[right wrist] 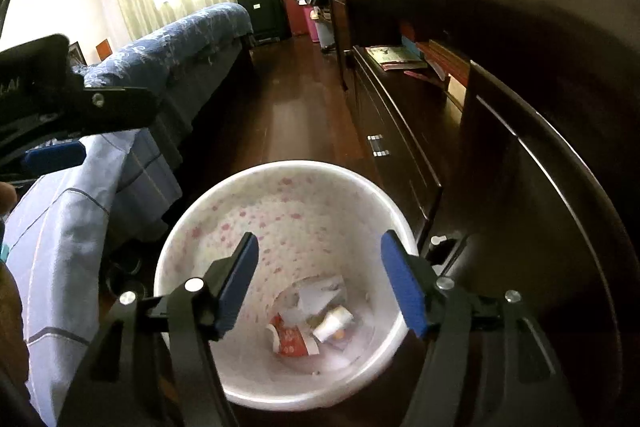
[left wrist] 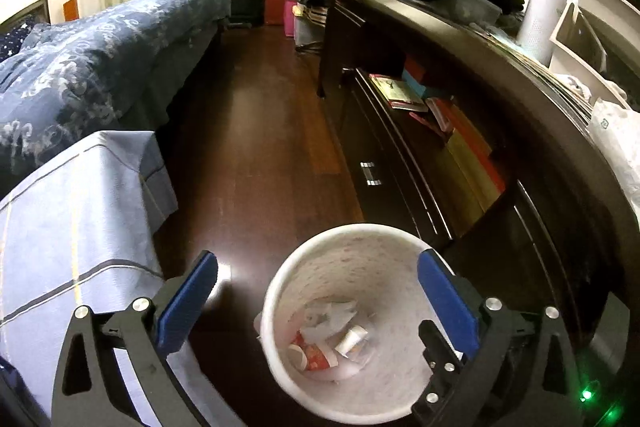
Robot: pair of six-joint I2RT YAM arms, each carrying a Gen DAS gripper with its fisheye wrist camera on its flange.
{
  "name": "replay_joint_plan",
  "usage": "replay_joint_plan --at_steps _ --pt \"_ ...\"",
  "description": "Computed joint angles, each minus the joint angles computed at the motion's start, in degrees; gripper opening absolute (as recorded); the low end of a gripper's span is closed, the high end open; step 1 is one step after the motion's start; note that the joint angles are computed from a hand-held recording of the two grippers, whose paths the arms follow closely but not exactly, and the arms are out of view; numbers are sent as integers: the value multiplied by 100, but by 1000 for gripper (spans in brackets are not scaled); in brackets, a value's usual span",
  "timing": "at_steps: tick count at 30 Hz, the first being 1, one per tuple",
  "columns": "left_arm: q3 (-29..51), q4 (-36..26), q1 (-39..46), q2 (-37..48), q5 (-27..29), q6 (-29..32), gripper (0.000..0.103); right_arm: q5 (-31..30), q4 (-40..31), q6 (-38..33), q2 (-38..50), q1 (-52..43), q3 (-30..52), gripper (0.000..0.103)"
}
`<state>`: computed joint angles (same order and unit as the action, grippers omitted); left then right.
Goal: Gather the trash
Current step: 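Open both tools over the wastebasket to drop the paper and card, then grasp the silver pill blister pack with the left tool while the right tool grasps the red snack wrapper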
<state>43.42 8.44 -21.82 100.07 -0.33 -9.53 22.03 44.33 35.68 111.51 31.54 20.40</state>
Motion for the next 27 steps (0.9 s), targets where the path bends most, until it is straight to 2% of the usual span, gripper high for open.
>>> replay_joint_plan --at_steps 10,15,18,24,27 --pt "-924 -98 -78 -1395 -402 215 99 605 -842 429 -1447 794 -498 75" --pt "-1400 -411 70 -2393 -342 395 99 1060 -1799 914 -2317 1487 -540 78" --pt "-1659 -841 321 -3152 -171 527 99 1341 -2402 1168 -2530 2059 -355 79" --pt "-2164 -1971 1635 -4994 475 1078 99 1751 -3237 1423 -2527 3188 251 83" --pt "-2235 -2539 2820 -5589 1093 1624 99 1828 -3456 1401 -2328 3555 665 84"
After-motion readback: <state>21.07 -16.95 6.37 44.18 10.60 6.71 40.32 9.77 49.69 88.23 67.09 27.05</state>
